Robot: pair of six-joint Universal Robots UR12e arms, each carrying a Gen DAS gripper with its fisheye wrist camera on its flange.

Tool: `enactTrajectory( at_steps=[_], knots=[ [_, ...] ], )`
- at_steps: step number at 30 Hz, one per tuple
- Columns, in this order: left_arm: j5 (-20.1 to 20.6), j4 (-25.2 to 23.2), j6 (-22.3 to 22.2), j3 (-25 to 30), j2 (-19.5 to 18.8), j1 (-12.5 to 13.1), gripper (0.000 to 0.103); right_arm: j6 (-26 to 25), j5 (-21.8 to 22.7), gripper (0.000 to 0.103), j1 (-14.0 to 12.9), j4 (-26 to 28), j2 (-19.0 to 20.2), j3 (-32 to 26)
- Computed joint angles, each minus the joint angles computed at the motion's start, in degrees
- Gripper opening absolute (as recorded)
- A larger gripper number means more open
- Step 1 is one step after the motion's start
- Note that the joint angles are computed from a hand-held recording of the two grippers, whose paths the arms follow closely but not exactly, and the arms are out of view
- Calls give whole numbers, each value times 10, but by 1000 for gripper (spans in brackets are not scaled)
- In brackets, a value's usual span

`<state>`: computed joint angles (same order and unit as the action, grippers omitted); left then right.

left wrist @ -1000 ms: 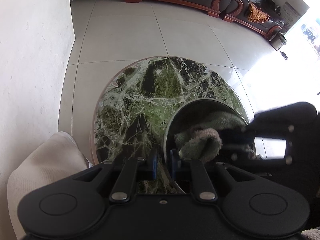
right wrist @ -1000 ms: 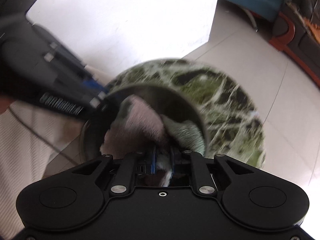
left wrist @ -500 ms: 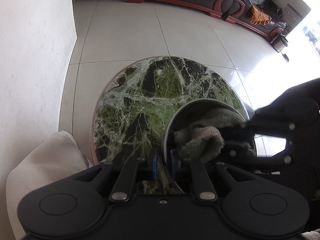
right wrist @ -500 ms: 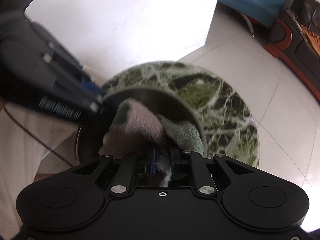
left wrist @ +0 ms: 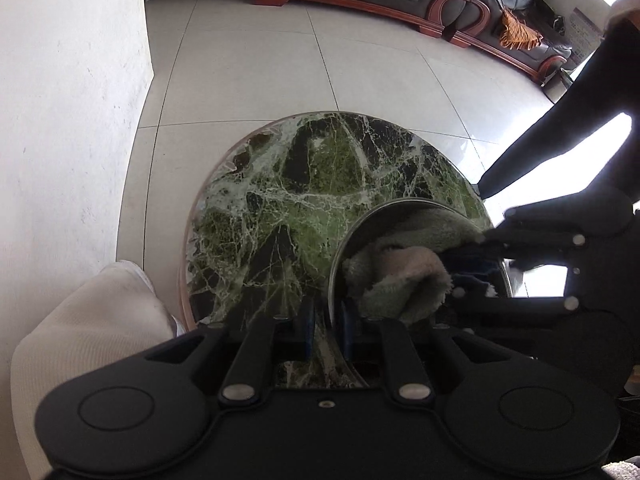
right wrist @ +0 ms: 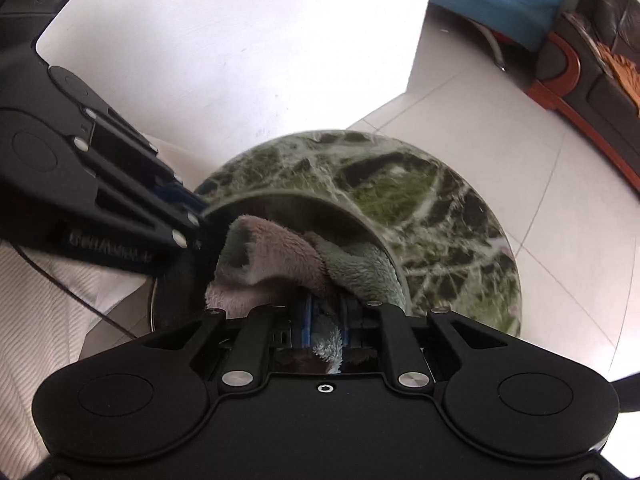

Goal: Clean bowl
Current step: 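Push the towel along the inner wall with the right gripper while the left holds the rim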

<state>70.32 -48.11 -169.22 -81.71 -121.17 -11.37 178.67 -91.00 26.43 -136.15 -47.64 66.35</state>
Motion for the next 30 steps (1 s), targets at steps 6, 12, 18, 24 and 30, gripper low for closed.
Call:
enactTrajectory(
  at_steps=[6, 12, 18, 24, 30],
  knots=[
    [1, -1, 2, 1, 0, 0, 12, -5, 28, 14, 5, 8, -5, 7],
    [3, -3, 2, 1, 0, -1, 12, -27, -14, 12, 6, -14, 11, -12],
    [-1, -3, 3, 2, -1, 0, 12, -3, 3, 14, 2, 0, -3, 9],
    [2, -6, 6, 2, 0, 0, 12, -6, 34, 14, 5, -1, -1, 3],
    [5, -5, 4, 1, 1, -2, 12, -11, -6, 12, 2, -15, 12, -13]
  ],
)
